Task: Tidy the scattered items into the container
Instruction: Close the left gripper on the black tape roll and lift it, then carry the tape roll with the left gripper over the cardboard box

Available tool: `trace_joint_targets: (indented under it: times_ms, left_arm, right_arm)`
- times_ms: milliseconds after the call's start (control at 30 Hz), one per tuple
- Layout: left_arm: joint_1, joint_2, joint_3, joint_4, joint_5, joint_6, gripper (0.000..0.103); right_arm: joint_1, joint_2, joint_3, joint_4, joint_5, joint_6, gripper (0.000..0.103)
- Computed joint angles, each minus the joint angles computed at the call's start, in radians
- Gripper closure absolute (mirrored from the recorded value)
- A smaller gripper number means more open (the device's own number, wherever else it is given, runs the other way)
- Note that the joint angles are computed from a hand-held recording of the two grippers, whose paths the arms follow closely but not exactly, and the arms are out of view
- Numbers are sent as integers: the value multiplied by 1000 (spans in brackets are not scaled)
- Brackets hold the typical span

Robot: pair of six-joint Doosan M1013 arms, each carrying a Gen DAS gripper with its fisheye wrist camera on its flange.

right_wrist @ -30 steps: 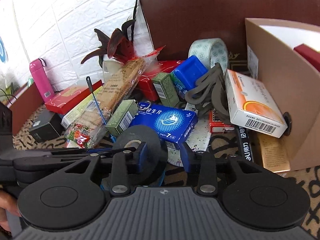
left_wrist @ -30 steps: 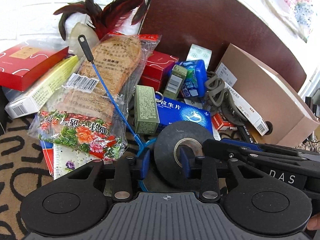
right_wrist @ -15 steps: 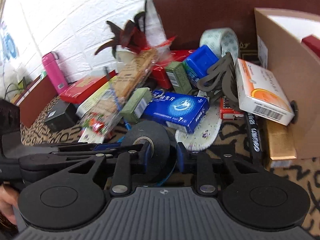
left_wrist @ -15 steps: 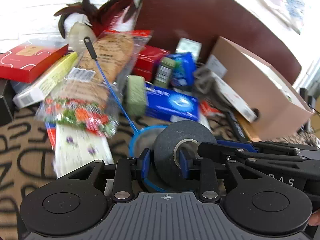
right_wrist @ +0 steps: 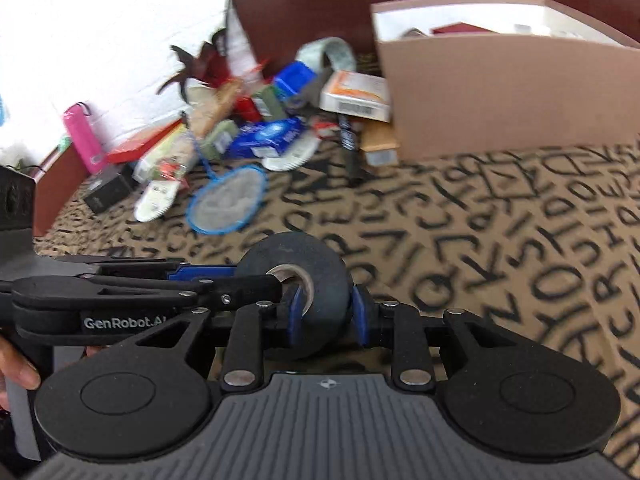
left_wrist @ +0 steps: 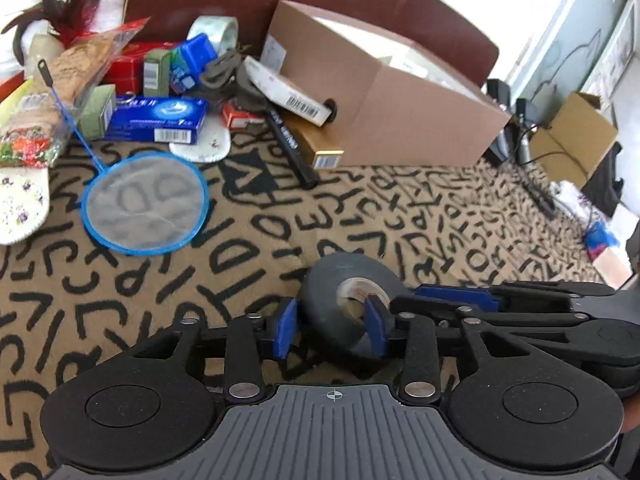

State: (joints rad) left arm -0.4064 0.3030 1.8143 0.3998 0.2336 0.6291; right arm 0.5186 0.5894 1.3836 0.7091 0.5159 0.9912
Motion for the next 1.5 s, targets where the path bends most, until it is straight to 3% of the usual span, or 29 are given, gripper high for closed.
trace_joint_targets:
  times_ms: [67,200,367,467,567,700,933,1133,1267,1400,1500]
  left_arm:
    - [0,-3,9,26,-4,-41,49]
    - [19,-7,19,-192,-32,124,53]
    - [19,1,17,-163,-47,82,50]
    - [28,6,14,-311,-59,231,52]
    - [21,5,8,-247,-42,171,53]
    - [15,5,0,-264,-30,155,53]
    - [-8,-1,-42,-88,-47,29,54]
    - [-5,25,-147,23,-69,-1,54]
    - [2,68,-240,129,-80,-90,54]
    - [24,129,-344,-44,-85,77,54]
    - [44,184,-429,-235,-47,246,54]
  right_arm:
    - [3,-3,13,-7,-28,-1,71]
    - [3,4,17,57,-43,-44,70]
    - [-2,21,3,80,-36,-33,69]
    - [-8,28,-2,111,-24,-42,69]
    - [-8,23,7,130,-33,-63,71]
    - [-10,14,24,155,-48,-59,71]
    - [-23,-26,55,200,-96,-128,72]
    - [-49,-45,24,307,-151,-296,72]
    - [-71,-29,-42,330,-170,-316,72]
    - [-92,16,-145,285,-167,-257,72]
    - [-106,65,-231,205,-145,-167,72]
